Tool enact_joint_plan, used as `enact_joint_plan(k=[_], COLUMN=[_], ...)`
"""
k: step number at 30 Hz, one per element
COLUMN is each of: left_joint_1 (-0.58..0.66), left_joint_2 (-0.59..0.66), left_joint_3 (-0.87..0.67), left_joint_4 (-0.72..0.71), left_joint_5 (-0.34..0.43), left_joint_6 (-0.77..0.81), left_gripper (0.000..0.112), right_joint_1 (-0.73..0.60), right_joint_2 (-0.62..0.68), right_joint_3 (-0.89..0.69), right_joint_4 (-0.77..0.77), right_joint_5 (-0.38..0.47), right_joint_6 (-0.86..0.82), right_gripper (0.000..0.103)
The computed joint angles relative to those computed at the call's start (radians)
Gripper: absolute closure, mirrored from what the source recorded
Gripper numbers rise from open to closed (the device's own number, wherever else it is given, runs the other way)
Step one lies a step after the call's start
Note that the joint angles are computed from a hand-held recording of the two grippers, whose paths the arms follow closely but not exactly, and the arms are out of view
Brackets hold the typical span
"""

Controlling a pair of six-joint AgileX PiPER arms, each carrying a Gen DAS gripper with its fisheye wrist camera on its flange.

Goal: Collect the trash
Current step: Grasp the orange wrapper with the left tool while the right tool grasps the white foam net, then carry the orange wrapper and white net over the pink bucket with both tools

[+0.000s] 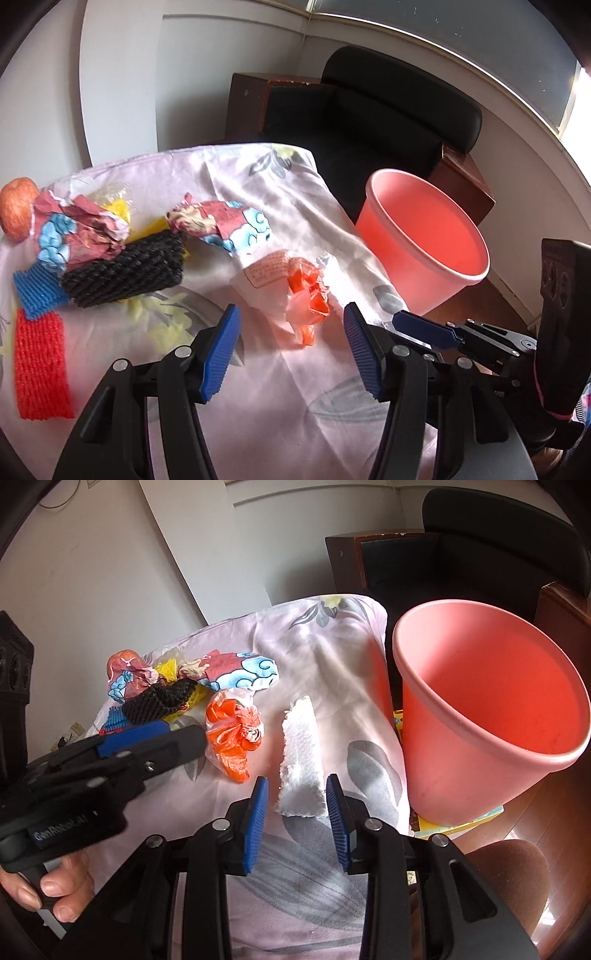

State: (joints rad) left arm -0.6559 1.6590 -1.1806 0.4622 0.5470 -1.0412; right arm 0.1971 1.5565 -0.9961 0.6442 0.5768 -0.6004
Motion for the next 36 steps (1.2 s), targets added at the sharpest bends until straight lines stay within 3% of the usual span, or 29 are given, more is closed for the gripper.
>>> enact_joint_plan(k=[4, 9, 12, 18, 30, 36], left_joint_1=[0.028, 0.054, 0.059, 0.03, 0.017, 0.021], left_joint_2=[0.063, 0.083, 0.059, -0.023, -0.112, -0.129], left_joint_3=[-0.037, -0.031, -0.004, 0.056, 0.121, 0.132], left_joint_4=[-0.116, -0.17, -0.162, -0.012, 0.083, 0.116], left_joint_5=[-0.016, -0.029, -0.046, -0.043, -0.056, -0.059], left_joint_6=[0.091, 0.123, 0.113, -0.008, -0.095, -0.131], left_gripper=[0.061, 0.096, 0.104, 0.107, 0.107, 0.107], right_joint_1=[-0.007, -0.012, -0.016, 0.006, 0.062, 0.031], right_joint_2=[0.007, 0.015, 0.019, 0.044, 0.07, 0.035], right_joint_3=[-0.007, -0.008, -0.012, -0.037, -0.054, -0.019], right_joint_4=[-0.008, 0.002, 0.015, -0.017, -0.135, -0.03], right_joint_5=[0.01, 0.019, 0.027, 0.029, -0.015, -0.015], right_joint_6=[-0.005, -0.022, -0.035, -0.002, 0.133, 0.042], right_gripper=[0.07, 0.07, 0.07, 0.07, 0.07, 0.073])
